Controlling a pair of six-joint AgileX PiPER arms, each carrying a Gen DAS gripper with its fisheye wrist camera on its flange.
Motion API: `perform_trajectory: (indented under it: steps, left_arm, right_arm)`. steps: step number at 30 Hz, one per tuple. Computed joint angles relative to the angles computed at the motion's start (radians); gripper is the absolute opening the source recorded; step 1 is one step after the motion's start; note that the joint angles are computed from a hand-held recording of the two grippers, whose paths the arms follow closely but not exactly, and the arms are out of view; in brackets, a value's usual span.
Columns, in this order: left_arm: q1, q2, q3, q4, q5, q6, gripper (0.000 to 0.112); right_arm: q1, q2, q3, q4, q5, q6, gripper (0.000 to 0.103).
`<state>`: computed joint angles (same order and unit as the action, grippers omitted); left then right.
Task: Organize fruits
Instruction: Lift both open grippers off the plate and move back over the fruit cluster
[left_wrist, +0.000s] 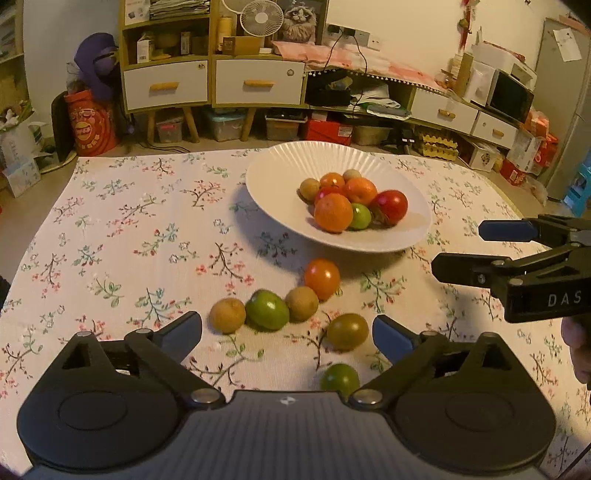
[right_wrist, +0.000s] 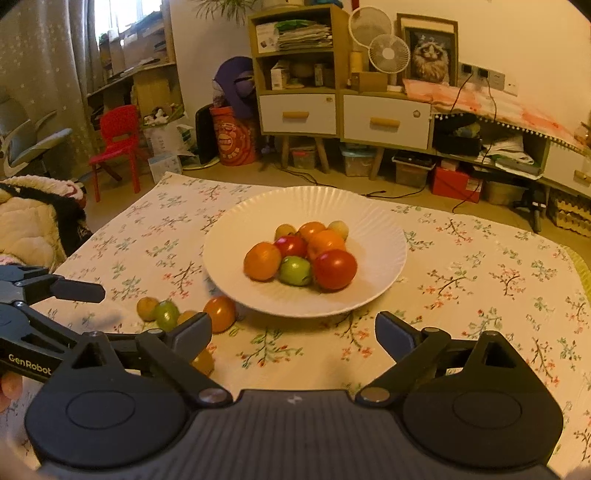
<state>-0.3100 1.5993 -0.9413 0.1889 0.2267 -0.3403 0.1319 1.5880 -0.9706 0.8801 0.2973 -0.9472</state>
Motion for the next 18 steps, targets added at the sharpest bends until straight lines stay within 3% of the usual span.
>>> perform_trajectory:
  steps: [9,18]
  left_arm:
    - [-0.011,-0.019,0.07,0.167,-0.054,-0.125,0.097]
    - [0.008,-0.034,0.135,-0.109,-0.097,0.191,0.097]
  right_arm:
    - [0.021,-0.028,0.058,0.099,-0.029,-0.12,0.099]
    - [0.053,-0.034,0.094,0.198,-0.07,-0.216,0.102]
